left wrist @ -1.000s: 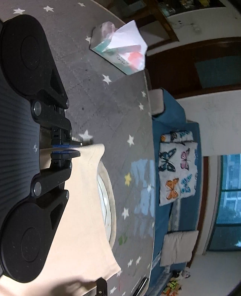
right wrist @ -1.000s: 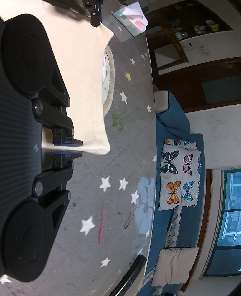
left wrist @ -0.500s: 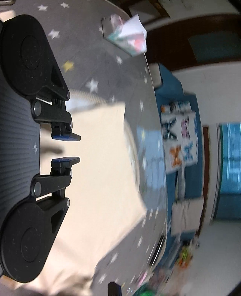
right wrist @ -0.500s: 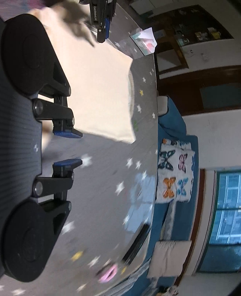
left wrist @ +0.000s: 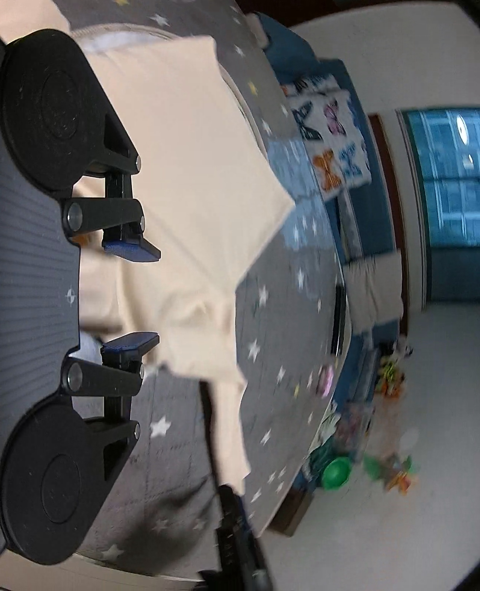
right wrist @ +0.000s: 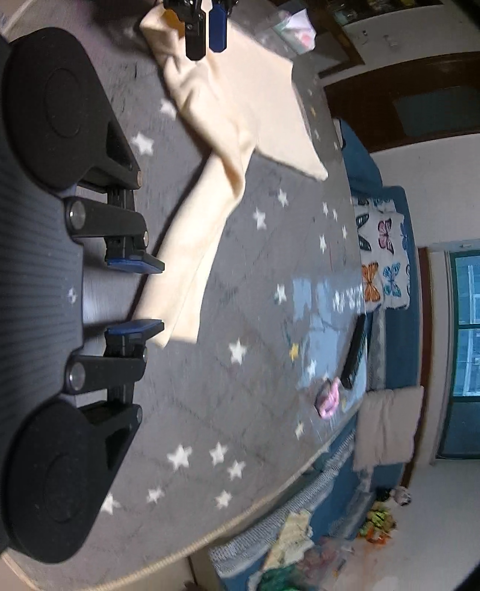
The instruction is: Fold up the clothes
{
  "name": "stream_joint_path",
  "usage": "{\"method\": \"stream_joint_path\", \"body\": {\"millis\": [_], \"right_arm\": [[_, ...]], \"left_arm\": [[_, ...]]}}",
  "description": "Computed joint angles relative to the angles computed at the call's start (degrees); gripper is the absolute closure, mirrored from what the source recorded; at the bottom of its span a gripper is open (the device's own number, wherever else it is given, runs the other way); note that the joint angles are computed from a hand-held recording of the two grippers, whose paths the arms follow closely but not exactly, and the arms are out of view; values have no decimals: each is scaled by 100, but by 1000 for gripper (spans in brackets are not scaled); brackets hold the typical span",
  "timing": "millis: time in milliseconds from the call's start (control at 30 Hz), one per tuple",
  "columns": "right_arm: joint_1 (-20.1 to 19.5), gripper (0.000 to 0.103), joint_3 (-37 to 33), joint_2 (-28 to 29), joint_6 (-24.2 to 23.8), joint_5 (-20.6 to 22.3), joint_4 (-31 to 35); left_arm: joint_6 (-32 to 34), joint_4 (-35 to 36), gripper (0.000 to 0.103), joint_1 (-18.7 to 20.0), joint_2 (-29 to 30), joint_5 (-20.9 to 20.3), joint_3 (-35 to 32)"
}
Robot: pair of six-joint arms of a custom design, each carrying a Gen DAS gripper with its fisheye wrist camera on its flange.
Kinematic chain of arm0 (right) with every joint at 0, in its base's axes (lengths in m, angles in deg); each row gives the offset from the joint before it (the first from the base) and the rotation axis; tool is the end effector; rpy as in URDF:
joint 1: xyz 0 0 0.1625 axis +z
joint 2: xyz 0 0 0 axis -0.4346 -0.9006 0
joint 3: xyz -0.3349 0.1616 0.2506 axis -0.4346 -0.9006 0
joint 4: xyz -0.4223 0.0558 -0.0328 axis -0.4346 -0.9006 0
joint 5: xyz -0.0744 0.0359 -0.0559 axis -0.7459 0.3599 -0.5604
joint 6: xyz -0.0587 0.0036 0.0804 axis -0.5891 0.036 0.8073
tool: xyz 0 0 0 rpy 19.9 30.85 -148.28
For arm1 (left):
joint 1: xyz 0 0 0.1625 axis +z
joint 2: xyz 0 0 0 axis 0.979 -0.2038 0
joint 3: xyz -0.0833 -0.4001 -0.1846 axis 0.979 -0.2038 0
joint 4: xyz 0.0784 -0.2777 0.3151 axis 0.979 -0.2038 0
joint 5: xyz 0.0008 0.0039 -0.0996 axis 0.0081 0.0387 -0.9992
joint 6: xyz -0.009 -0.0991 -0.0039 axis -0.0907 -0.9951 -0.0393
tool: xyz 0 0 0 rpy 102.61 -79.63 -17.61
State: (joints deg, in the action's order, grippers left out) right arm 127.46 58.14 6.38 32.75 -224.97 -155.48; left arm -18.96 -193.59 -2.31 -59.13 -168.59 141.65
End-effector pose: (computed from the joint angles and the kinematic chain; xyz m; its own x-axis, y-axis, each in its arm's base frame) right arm 0.1778 -0.6175 0.0455 -0.6377 0.4928 0.5920 -0.2166 0.6228 -0.7518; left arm -0.0668 -0.8495 0.1440 -0.2764 0.9061 -0.3203 0.9610 0.2620 -0.0882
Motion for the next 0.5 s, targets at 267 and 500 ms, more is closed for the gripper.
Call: {"method": "stream_joint_path", "body": {"millis": [267,500], "right_arm": [[-60,74,-148,73,-977,-101,-216],[-80,97,-706,310,-2557,-229,-322]], "left_arm": [[412,-105,59,-43,8,135,329],[396,37,81,-26,49,139,250]]}}
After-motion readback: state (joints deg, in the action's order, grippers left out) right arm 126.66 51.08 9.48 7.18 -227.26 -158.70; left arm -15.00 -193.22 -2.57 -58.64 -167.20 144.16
